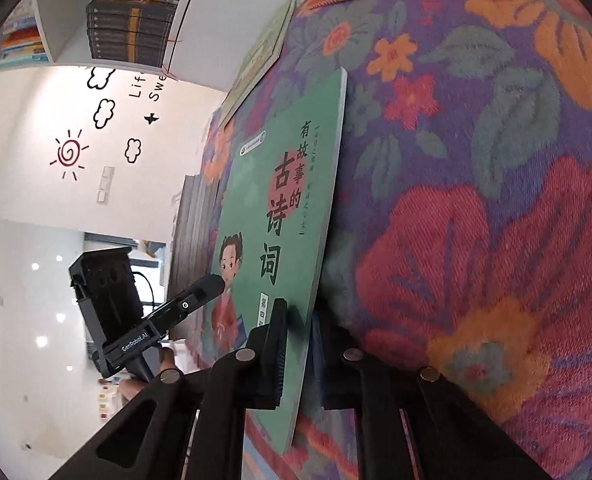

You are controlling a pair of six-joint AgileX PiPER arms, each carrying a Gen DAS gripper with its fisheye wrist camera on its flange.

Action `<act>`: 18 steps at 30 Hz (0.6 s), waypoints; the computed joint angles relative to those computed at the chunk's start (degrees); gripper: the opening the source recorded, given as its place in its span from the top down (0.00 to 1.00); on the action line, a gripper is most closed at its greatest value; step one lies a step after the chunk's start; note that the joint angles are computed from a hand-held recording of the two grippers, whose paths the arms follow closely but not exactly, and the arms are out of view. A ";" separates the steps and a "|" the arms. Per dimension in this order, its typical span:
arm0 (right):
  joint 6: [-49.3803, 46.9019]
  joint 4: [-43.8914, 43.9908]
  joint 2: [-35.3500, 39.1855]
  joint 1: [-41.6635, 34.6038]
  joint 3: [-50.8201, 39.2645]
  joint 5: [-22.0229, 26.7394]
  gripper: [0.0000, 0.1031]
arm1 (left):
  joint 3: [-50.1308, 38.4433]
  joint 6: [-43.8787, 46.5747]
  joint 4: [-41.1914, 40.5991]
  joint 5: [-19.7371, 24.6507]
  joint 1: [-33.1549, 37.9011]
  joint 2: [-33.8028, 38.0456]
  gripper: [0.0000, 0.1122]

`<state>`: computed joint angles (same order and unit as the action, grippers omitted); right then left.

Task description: Organize books

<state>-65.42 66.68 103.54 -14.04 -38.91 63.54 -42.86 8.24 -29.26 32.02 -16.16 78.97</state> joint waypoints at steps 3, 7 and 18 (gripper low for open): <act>4.32 -1.97 -7.01 2.41 2.45 -4.42 0.90 | -2.40 -6.96 6.73 1.75 -2.26 0.77 0.70; 10.30 -6.70 -15.67 8.24 3.22 -10.89 0.87 | -3.30 -4.90 6.41 5.01 -1.04 0.63 0.70; 19.41 -14.80 -28.73 16.91 1.85 -14.29 0.87 | -3.57 -6.01 7.57 9.59 -2.78 -4.98 0.70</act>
